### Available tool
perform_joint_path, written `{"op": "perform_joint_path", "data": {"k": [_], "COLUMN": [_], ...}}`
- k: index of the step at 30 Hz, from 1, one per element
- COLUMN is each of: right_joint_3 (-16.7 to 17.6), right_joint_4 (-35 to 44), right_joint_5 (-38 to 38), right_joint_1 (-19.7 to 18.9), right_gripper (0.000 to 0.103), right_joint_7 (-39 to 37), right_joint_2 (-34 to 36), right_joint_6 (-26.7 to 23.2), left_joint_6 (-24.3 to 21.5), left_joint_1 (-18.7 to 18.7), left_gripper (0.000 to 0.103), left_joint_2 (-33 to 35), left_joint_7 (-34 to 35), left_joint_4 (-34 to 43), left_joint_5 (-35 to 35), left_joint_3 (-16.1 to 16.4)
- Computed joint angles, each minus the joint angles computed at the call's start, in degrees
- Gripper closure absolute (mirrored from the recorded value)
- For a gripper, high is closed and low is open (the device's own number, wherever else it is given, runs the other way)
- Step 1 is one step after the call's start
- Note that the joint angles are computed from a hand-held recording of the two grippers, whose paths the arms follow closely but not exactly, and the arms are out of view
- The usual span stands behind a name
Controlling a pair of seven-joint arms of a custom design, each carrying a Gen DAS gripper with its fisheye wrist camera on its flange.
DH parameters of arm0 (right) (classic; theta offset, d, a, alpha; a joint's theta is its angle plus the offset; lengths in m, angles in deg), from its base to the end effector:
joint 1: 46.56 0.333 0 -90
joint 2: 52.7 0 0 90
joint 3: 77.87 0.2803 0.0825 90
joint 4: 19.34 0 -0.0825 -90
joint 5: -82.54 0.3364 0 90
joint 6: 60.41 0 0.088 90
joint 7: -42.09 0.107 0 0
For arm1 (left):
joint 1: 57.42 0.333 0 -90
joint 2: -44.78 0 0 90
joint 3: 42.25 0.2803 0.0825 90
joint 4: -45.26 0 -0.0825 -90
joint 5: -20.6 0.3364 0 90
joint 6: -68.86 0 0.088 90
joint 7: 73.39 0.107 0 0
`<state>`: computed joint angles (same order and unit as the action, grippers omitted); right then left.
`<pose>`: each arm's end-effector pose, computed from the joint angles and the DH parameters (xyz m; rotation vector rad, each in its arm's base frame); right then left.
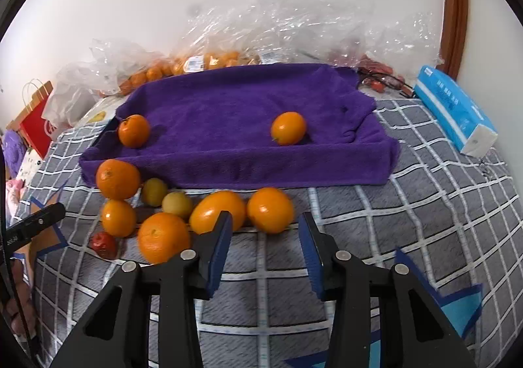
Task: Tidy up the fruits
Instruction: 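Grasp another orange with the right gripper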
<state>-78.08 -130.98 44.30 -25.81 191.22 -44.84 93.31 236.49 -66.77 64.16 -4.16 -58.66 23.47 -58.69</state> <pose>0.5391 0.2229 0.4607 -1.6449 1.9275 -0.6766 0.5778 -0.2599 0.4471 -1.8341 1.9823 -1.0717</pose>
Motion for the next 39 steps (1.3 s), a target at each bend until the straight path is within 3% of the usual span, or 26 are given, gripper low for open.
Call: {"op": "perform_joint_path", "data": {"k": [3,9,13,20,23,25,26,27,30,32,34,39], "right_joint_3": [0.1,-0.7,-1.1,-2.6,-3.0,-3.0,-2.8,-2.5,-1.7,-1.0,-0.4,1.1], "right_joint_4": [0.7,3.2,6.4,3.0,0.8,-0.6,-1.6,-2.5,-4.7,-5.9,-7.6,-8.9], "right_joint_5": [1.4,2.7,4.5,5.7,2.9,-0.4,-1.5,-2.0,-3.6,-4.8,-5.3,-6.5], "right_joint_1": [-0.3,0.1,0.9,1.2,1.3,1.5,1.2,0.7,-0.8,-1.6,-2.6,-4.4], "right_gripper": [0.068,0.068,0.07,0.071,0.071,0.071,0.071,0.071,0.071,0.071,0.071,0.071], "right_joint_7": [-2.5,-5.2,-8.4,-7.2,-5.2,-3.0,-2.1,-1.5,0.2,1.5,3.0,5.6], "right_joint_2": [0.9,3.2,5.7,3.8,2.2,0.8,0.0,-0.7,-2.5,-3.5,-4.7,-5.6], "right_joint_6": [-0.7,-0.9,-3.9,0.4,2.3,2.2,2.8,3.4,4.4,4.2,5.4,6.5], "left_joint_6": [-0.1,-0.3,-1.0,0.0,-2.4,-3.9,-4.5,-4.7,-5.1,-5.3,-7.6,-13.1], "left_joint_1": [0.3,0.4,0.7,2.1,-0.9,0.4,2.8,3.7,-1.2,-3.0,-4.3,-10.1], "left_gripper": [0.045,0.045,0.041,0.04,0.044,0.046,0.046,0.046,0.046,0.044,0.043,0.043], "left_joint_2": [0.2,0.3,0.6,0.5,0.1,0.4,1.0,1.5,2.7,4.3,6.9,13.3], "left_joint_7": [0.3,0.9,2.0,4.0,0.7,2.8,7.7,9.9,8.0,7.7,7.9,1.6], "left_joint_4": [0.2,0.4,0.9,0.2,1.1,2.0,3.0,3.9,7.8,10.9,15.5,26.0], "left_joint_5": [-0.3,-0.8,-1.3,-4.3,0.0,-2.8,-8.4,-10.7,-7.7,-6.4,-5.5,1.0], "left_joint_3": [-0.3,-0.6,-1.2,-2.7,0.3,-1.9,-5.8,-7.7,-4.6,-4.2,-4.1,1.0]}}
